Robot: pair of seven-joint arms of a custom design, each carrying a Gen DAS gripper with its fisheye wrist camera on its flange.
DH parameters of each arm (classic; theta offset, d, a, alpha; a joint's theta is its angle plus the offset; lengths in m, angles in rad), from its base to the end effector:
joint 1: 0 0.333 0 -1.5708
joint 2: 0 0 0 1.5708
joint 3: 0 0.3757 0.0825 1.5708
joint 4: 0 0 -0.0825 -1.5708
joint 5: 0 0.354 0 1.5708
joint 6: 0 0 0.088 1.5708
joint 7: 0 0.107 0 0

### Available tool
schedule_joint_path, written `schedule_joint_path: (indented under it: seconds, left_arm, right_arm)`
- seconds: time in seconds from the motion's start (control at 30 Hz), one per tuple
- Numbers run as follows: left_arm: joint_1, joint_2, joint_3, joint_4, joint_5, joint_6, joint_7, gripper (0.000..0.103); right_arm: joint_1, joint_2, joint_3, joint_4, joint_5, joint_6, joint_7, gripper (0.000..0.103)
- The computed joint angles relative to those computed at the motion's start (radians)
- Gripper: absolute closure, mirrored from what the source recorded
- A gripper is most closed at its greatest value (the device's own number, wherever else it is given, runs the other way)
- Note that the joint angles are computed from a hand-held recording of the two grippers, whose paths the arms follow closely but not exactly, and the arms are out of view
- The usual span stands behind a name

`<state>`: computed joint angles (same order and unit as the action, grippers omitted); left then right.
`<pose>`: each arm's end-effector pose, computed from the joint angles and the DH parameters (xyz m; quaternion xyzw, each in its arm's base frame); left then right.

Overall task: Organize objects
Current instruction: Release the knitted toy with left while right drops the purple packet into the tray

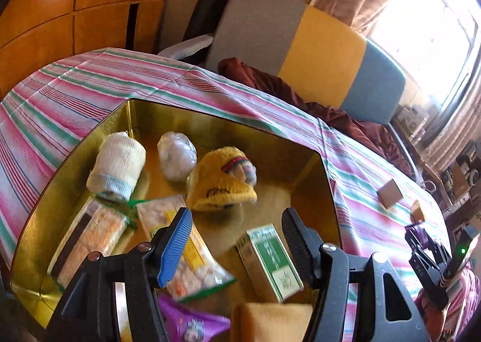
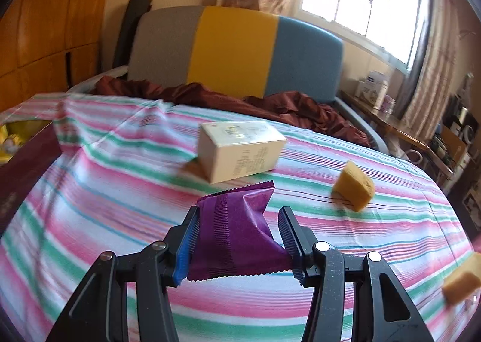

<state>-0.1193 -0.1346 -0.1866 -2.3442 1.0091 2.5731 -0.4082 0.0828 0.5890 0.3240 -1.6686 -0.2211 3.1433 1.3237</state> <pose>0.4533 -0.1613 0.4951 -0.8743 0.3109 -0.2618 0.2653 0.6927 0.2540 0.4572 -0.8187 0.3629 -0.2733 0.3512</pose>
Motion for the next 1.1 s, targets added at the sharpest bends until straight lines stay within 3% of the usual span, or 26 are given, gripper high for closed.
schedule_joint_path:
  seconds: [0.07,0.4,0.63,0.73,0.93,1.1]
  left_arm:
    - [-0.004,-0.007,-0.006,-0.010,0.012,0.000,-0.012,0.040]
    - [-0.009,-0.039,-0.012,-0.061,0.035,0.034,-0.055,0.040]
    - [-0.011,-0.068,-0.011,-0.088,0.014,0.011,-0.052,0.040]
    - [-0.012,-0.079,-0.013,-0.094,0.001,-0.012,-0.045,0.040]
    - [-0.010,-0.095,-0.015,-0.099,0.009,-0.012,-0.061,0.040]
    - [-0.011,-0.095,-0.013,-0.097,-0.003,-0.014,-0.060,0.040]
  right_arm:
    - [-0.029,-0.014,0.044,-0.027,-0.009,0.000,-0.034,0.050]
    - [-0.279,-0.059,0.445,-0.165,0.103,-0.047,-0.203,0.050]
    - [-0.300,-0.055,0.610,-0.160,0.215,-0.121,-0.302,0.050]
    - [-0.232,-0.060,0.587,-0.138,0.235,-0.142,-0.325,0.050]
    - [-0.050,-0.055,0.449,-0.059,0.253,-0.200,-0.330,0.050]
    - [0.139,-0.036,0.268,0.051,0.237,-0.282,-0.276,0.050]
